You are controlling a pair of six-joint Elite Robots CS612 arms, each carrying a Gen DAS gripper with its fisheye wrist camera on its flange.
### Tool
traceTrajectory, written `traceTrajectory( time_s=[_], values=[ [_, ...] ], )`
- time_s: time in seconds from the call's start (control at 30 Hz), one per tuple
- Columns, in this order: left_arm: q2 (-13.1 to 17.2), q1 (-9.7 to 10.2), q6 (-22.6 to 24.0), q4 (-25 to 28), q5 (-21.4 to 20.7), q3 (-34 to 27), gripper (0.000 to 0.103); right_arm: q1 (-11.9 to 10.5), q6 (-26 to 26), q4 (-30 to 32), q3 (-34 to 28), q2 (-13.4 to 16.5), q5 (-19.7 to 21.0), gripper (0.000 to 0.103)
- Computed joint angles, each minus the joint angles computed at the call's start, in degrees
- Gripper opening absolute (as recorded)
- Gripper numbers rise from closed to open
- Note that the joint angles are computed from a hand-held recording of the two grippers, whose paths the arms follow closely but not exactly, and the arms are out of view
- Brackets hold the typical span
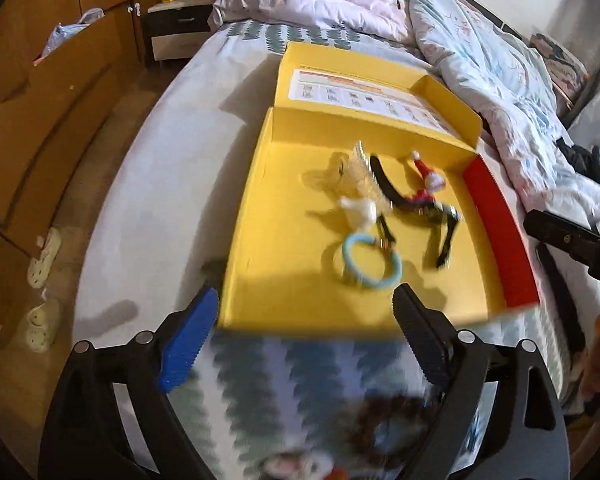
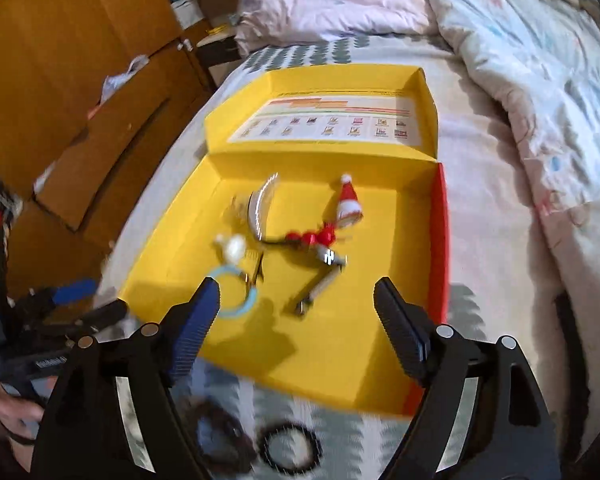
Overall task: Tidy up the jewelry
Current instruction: 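Move the left tool to the white pompom bunny clip while the right tool approaches the pink charm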
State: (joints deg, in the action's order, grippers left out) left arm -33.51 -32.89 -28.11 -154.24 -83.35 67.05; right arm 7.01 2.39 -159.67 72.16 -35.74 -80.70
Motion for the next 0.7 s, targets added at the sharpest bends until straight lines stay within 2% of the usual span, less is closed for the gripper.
traceTrajectory(
  time_s=[0.13,0.3,0.37,0.5,0.57,0.7],
  values=[
    [-2.84,-0.62,-0.40,-0.88,0.13,5.47,0.088,0.82,-2.91,-1.92,5.47,-2.71,-3.79,0.081],
    [-5.12,-2.10,1.42,-2.37,4.66,11.35,0.088,0.68,-2.51,-3.39,13.63,-5.78,-7.72,0.081],
    [-5.49,-2.18,1.43,-2.20,4.01,13.14,0.088,0.43,-0.43,-2.72,16.49,-6.73,-7.52,0.081],
    [-5.36,-2.22,2.03,0.17,1.46,14.37,0.088,1.10,0.36,-1.35,20.71,-7.85,-11.34,0.081],
    [-5.22,-2.51,2.95,1.61,1.42,14.19,0.088,1.25,1.29,-1.35,21.81,-8.11,-11.65,0.081],
    [-5.24,-3.02,3.84,1.03,2.33,14.31,0.088,1.54,1.86,-2.18,22.20,-8.18,-10.87,0.081]
  ],
)
